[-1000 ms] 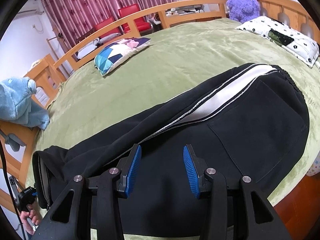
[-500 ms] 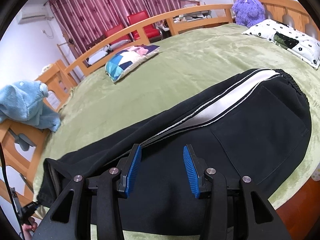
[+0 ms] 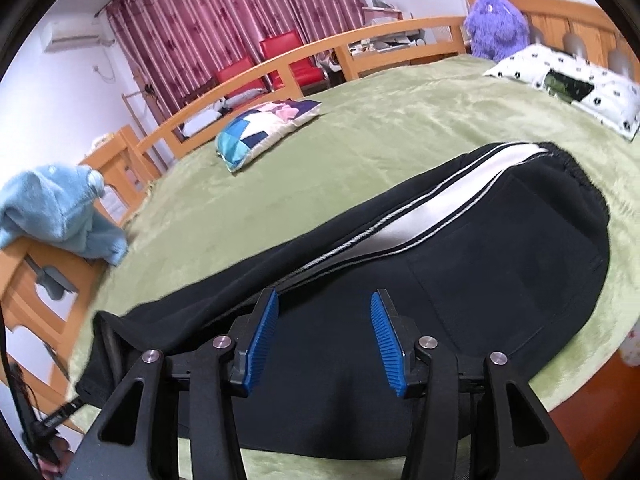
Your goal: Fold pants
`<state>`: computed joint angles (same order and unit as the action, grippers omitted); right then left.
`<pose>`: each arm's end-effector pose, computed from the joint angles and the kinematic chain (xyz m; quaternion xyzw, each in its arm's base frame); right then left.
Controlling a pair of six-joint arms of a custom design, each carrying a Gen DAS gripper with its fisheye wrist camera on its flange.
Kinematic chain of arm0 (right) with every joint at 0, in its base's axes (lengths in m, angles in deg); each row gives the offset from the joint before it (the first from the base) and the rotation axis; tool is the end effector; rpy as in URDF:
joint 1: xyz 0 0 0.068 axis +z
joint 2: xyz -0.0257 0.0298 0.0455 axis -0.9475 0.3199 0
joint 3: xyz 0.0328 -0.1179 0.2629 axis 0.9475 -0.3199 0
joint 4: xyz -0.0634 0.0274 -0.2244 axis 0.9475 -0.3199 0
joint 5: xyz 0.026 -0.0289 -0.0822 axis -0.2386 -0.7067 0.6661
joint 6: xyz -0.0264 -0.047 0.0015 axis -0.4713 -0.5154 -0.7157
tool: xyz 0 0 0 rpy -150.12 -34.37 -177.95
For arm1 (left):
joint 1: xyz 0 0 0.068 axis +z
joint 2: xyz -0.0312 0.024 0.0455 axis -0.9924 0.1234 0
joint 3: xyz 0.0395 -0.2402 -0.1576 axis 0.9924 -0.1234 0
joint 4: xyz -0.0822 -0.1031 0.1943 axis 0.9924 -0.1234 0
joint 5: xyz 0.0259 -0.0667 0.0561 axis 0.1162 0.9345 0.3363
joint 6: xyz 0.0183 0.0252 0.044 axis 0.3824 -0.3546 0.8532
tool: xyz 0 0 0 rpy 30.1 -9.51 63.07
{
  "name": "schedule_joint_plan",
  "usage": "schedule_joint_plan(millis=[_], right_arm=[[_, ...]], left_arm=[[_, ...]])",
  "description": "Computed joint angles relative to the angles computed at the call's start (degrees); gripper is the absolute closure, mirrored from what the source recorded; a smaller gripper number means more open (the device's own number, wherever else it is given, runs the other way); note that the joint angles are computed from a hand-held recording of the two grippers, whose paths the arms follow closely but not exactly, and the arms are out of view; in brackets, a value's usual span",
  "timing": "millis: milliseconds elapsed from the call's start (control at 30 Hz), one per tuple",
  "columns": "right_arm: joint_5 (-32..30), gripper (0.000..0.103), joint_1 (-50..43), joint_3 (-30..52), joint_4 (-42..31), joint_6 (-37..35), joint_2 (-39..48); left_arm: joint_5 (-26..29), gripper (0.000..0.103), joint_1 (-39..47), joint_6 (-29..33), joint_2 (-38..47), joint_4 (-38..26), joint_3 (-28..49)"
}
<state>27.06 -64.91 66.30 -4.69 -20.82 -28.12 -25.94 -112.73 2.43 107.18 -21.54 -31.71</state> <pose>0.1111 0.0059 0.2477 0.2440 0.8772 0.0555 0.4098 0.1913 -0.1090 0.2257 0.0841 0.9382 -0.1326 0.3084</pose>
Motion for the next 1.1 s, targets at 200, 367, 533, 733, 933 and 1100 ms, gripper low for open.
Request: schedule_joint_plan(millis=[200,367,533,733,933,1100], right_arm=[[-1.1,0.055,-4.1,-0.3,-0.6,-3.3,0.5],[-3.8,0.055,-8.3,-0.6,0.6,-5.9,3.0],[-2.8,0.055,-8.5,-0.6,2.5,-7.4,6.8],[0.2,0.055,-5.6,0.1,3.5,-7.8,12.1],[5.8,0.055,0.4,0.5,3.0,-5.8,14.3],[7.4,0.055,3.0,0.7,2.9,-5.8,15.6]], left_arm=[[-12.3,0.030,-7.9,-1.3,13.8,-2.4,6.9],[-4.6,0.093,1.7,2.5,11.1,-0.9,7.7],[-10.2,0.094,11.2,9.1,12.0,-1.3,16.9],[-12.7,0.094,16.0,10.6,24.5,-3.3,33.0],[-8.9,0.079,16.4,9.6,29.5,-8.5,43.6],[-1.9,0.046,15.6,11.6,27.0,-9.9,39.7]])
